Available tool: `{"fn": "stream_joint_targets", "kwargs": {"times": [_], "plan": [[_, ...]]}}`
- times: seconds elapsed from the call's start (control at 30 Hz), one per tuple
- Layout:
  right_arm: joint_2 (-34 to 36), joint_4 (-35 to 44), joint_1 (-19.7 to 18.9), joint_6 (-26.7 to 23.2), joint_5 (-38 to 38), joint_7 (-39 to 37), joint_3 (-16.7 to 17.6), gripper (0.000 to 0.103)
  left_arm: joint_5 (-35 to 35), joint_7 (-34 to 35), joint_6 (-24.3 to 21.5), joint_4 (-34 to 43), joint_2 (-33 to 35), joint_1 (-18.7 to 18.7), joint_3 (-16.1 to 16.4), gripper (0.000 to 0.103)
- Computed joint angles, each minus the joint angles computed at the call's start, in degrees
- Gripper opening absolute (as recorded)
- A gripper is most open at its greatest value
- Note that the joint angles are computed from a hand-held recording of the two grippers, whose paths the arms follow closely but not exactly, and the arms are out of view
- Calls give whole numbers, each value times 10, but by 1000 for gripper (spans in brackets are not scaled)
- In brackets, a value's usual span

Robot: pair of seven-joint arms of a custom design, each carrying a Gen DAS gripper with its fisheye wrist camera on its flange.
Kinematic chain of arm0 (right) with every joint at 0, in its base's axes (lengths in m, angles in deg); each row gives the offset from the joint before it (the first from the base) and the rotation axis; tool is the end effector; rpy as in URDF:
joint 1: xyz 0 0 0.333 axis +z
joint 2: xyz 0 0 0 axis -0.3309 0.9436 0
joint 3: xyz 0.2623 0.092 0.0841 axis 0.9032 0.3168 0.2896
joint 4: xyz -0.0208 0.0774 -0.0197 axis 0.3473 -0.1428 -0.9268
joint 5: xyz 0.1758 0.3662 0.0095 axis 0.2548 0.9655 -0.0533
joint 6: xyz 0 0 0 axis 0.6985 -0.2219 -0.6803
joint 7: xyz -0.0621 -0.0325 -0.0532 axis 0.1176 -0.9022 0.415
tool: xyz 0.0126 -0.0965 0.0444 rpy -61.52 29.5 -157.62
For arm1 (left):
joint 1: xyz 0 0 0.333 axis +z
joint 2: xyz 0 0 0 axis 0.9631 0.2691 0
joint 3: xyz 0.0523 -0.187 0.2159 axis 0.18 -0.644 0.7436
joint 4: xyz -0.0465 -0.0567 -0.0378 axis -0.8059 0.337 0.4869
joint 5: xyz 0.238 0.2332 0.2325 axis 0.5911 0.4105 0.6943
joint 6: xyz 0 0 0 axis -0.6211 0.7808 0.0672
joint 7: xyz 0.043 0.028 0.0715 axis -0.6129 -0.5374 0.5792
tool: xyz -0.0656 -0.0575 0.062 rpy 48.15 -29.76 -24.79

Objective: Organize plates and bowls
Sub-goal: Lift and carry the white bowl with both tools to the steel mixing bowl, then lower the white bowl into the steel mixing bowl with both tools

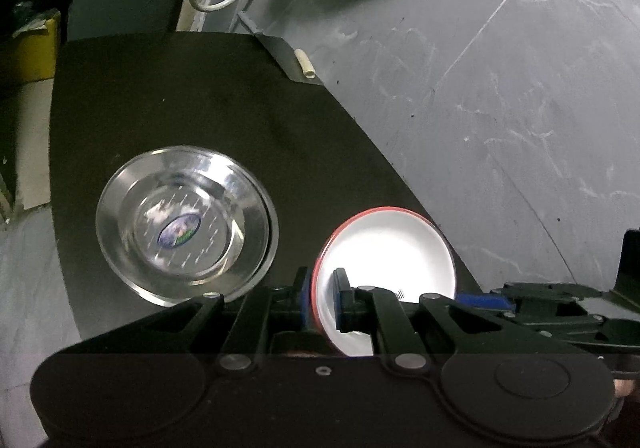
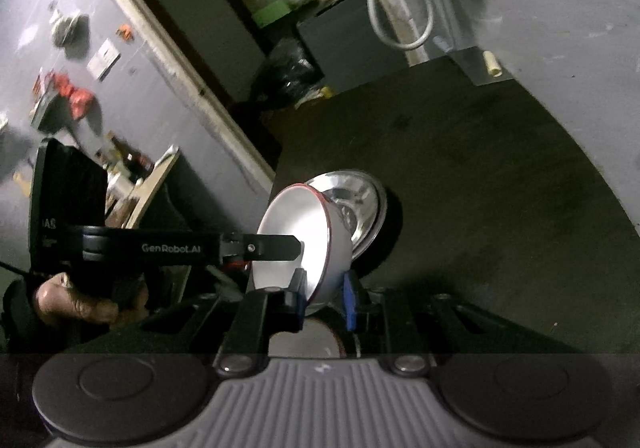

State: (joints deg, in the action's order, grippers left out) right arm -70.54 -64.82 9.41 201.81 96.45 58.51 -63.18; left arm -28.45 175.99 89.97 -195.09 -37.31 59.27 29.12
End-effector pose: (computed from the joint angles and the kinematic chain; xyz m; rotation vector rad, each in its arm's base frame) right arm 0.4783 0.3268 0.4003 -1.7628 1.3784 -0.0035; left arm 0.5140 -0.2560 0.3611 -1.8590 2.1756 -1.2211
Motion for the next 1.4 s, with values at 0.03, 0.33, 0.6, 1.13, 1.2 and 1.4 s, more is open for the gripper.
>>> {"fn": "stream_joint_targets", "kwargs": {"times": [0.03, 0.33, 0.6, 1.13, 1.2, 1.4], "plan": [[-2, -2, 0, -7, -18, 10, -1, 21, -1, -3, 0, -3, -1, 0, 0, 11], [-7, -7, 4, -56, -110, 60, -5, 22, -11, -16, -2, -52, -33, -12, 10, 12], [-3, -6, 3, -96, -160, 99, -5, 22, -10, -41, -23, -79, -44, -19, 23, 13], [-8, -17, 8, -111, -222, 169, -4, 22, -14, -38, -47, -104, -63, -26, 34, 13], [-8, -17, 8, -115, -231, 178, -4, 22, -7, -42, -51, -106, -63, -26, 36, 13], [-5, -17, 8, -116, -270, 216, -5, 22, 24, -64, -64, -104, -59, -24, 37, 15]]}}
